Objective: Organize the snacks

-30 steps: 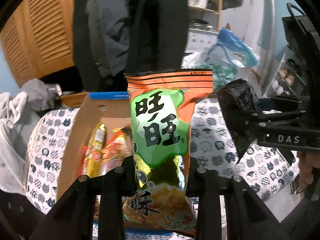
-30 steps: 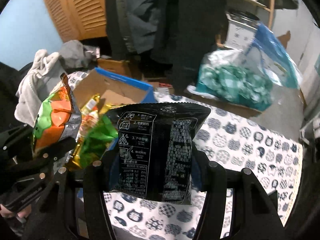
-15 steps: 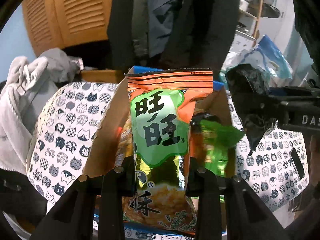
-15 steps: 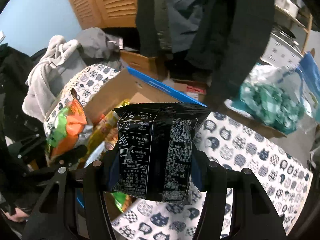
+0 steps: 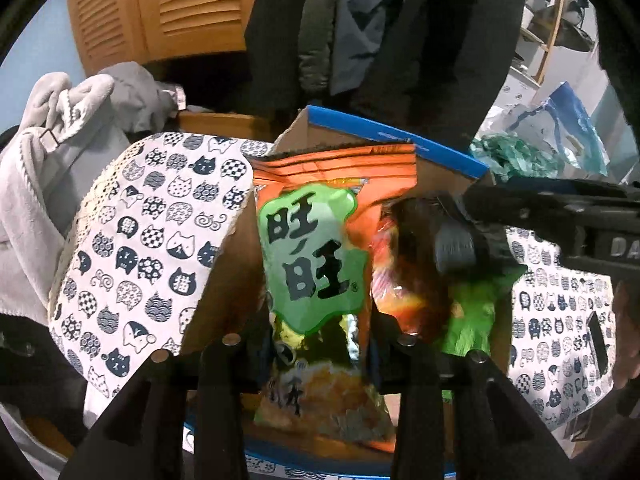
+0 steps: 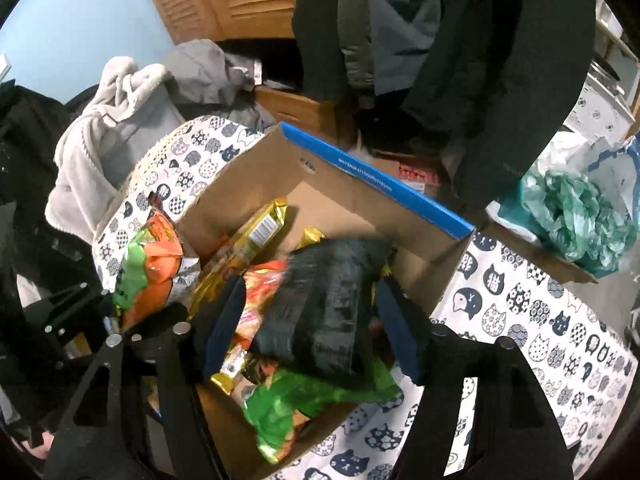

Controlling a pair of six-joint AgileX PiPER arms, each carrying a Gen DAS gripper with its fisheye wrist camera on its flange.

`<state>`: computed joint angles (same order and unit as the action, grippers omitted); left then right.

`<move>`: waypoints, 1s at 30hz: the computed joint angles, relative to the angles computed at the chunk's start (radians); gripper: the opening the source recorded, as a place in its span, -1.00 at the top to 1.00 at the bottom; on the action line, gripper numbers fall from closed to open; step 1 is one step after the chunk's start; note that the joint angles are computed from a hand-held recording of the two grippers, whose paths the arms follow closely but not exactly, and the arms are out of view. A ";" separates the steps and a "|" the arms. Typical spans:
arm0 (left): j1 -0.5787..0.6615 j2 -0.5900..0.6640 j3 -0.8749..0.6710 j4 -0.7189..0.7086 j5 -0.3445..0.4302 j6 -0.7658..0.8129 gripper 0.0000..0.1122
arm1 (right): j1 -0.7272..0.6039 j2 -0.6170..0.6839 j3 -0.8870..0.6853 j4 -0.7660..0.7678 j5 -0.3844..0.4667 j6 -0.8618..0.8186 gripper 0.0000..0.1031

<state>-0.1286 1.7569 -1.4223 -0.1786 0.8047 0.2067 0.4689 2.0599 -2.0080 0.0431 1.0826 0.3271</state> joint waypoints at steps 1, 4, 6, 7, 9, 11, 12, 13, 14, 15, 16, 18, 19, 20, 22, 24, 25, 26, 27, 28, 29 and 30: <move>-0.001 -0.001 -0.001 0.005 0.003 -0.004 0.15 | 0.001 -0.005 0.000 -0.002 -0.001 -0.001 -0.42; -0.008 -0.023 0.011 0.032 -0.008 -0.024 -0.05 | 0.003 -0.021 0.013 -0.008 -0.010 0.003 -0.44; -0.020 -0.047 0.019 0.057 -0.012 -0.035 -0.17 | 0.004 -0.043 0.037 -0.010 -0.020 0.004 -0.45; -0.022 -0.055 0.019 0.061 -0.011 -0.036 -0.24 | 0.004 -0.055 0.052 -0.011 -0.024 0.005 -0.45; -0.024 -0.076 0.025 0.057 -0.012 -0.035 -0.30 | 0.004 -0.085 0.088 -0.016 -0.036 0.009 -0.45; -0.029 -0.098 0.027 0.056 -0.001 -0.038 -0.37 | 0.002 -0.117 0.126 -0.018 -0.048 0.011 -0.46; -0.031 -0.105 0.028 0.056 0.003 -0.036 -0.37 | 0.002 -0.139 0.150 -0.020 -0.054 0.013 -0.48; -0.039 -0.117 0.030 0.062 0.007 -0.039 -0.37 | 0.001 -0.152 0.163 -0.024 -0.057 0.016 -0.50; -0.046 -0.125 0.030 0.069 0.012 -0.042 -0.38 | 0.003 -0.173 0.183 -0.034 -0.062 0.024 -0.53; -0.051 -0.133 0.032 0.072 0.013 -0.042 -0.41 | 0.006 -0.189 0.198 -0.044 -0.067 0.032 -0.55; -0.060 -0.144 0.034 0.084 0.016 -0.049 -0.47 | 0.009 -0.212 0.218 -0.056 -0.072 0.038 -0.56; -0.083 -0.163 0.034 0.118 0.017 -0.074 -0.49 | 0.013 -0.239 0.238 -0.071 -0.074 0.049 -0.59; -0.090 -0.171 0.033 0.128 0.018 -0.082 -0.50 | 0.016 -0.257 0.248 -0.082 -0.072 0.057 -0.60; -0.098 -0.178 0.031 0.141 0.021 -0.092 -0.52 | 0.016 -0.268 0.256 -0.085 -0.074 0.060 -0.62; -0.119 -0.201 0.036 0.174 0.018 -0.120 -0.54 | 0.018 -0.301 0.278 -0.096 -0.082 0.070 -0.63; -0.133 -0.222 0.046 0.192 0.012 -0.133 -0.58 | 0.023 -0.327 0.295 -0.115 -0.084 0.085 -0.64; -0.142 -0.230 0.049 0.208 0.011 -0.147 -0.65 | 0.027 -0.343 0.307 -0.129 -0.086 0.097 -0.64; -0.150 -0.237 0.051 0.223 0.011 -0.159 -0.66 | 0.028 -0.356 0.319 -0.135 -0.089 0.101 -0.64; -0.159 -0.243 0.054 0.238 0.010 -0.170 -0.67 | 0.029 -0.369 0.333 -0.139 -0.093 0.105 -0.64; -0.167 -0.249 0.058 0.250 0.007 -0.180 -0.67 | 0.032 -0.385 0.350 -0.147 -0.098 0.112 -0.64; -0.175 -0.254 0.061 0.265 0.006 -0.191 -0.67 | 0.036 -0.403 0.373 -0.161 -0.104 0.123 -0.64; -0.186 -0.260 0.066 0.284 0.003 -0.206 -0.67 | 0.039 -0.418 0.392 -0.172 -0.110 0.131 -0.64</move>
